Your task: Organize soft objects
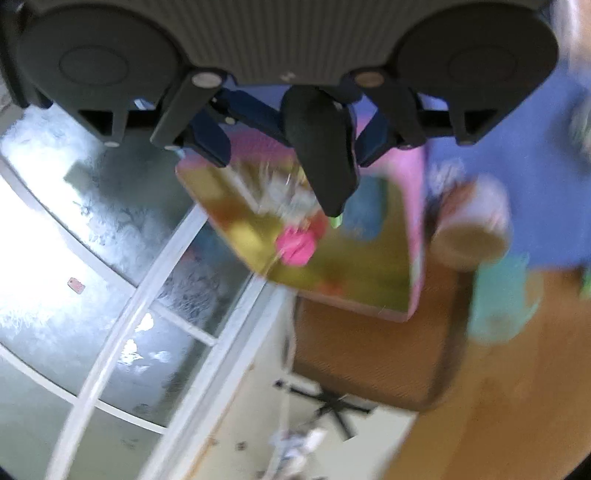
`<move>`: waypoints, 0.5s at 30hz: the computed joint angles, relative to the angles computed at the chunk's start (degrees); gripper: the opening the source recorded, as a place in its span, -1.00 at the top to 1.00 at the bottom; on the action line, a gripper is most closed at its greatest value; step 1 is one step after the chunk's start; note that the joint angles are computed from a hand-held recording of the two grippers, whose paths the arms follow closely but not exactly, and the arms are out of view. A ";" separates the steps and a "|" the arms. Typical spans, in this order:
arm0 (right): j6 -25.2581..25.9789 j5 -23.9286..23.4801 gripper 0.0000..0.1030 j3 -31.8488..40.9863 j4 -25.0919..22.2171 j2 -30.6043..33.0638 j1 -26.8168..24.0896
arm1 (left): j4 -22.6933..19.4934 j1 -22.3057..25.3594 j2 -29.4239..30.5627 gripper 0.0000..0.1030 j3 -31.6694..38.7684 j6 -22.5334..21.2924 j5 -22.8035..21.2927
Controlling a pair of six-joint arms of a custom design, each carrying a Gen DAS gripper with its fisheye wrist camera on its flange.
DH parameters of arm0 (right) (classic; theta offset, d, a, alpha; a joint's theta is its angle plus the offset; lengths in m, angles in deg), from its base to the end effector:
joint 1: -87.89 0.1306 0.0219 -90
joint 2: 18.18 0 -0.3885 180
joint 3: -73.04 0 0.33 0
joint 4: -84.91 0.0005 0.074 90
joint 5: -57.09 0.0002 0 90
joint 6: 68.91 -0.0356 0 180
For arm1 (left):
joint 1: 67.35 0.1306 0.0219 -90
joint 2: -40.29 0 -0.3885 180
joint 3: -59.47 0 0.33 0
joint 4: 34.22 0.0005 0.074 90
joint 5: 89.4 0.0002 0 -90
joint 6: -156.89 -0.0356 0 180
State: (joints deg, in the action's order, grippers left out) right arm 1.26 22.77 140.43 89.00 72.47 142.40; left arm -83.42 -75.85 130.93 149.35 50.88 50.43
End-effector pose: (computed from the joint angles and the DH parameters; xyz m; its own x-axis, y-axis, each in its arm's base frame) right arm 0.2672 0.3232 0.3577 -0.1814 0.0750 -0.9805 0.0589 0.9961 0.0653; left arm 0.4097 -0.0892 0.4403 -0.5674 0.2647 -0.7797 0.7678 0.5122 -0.3849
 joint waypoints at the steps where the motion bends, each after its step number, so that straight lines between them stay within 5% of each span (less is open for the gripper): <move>1: 0.61 -0.73 0.00 -0.29 0.89 -0.47 -1.70 | 2.59 -1.82 0.61 -0.55 0.58 1.90 -1.30; 4: 1.10 -2.53 -0.01 0.45 0.68 -0.05 -8.40 | 9.21 -5.90 4.45 -0.86 3.21 9.75 -5.34; 8: -1.99 1.37 -0.27 2.39 -1.73 3.76 -15.17 | 20.02 -6.61 3.40 -0.84 -1.63 15.67 -14.73; 11: -6.90 -1.65 -0.27 -1.08 1.35 2.19 -16.53 | 22.02 -1.66 0.88 -0.84 -6.15 16.49 -8.65; 15: -2.71 1.53 -0.27 -2.53 6.97 2.47 -15.46 | 23.61 6.29 -4.08 -0.85 -12.86 13.96 -3.79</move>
State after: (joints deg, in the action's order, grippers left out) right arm -1.45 24.30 137.91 95.96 74.94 126.95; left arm -59.81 -69.55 126.85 136.49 64.84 46.64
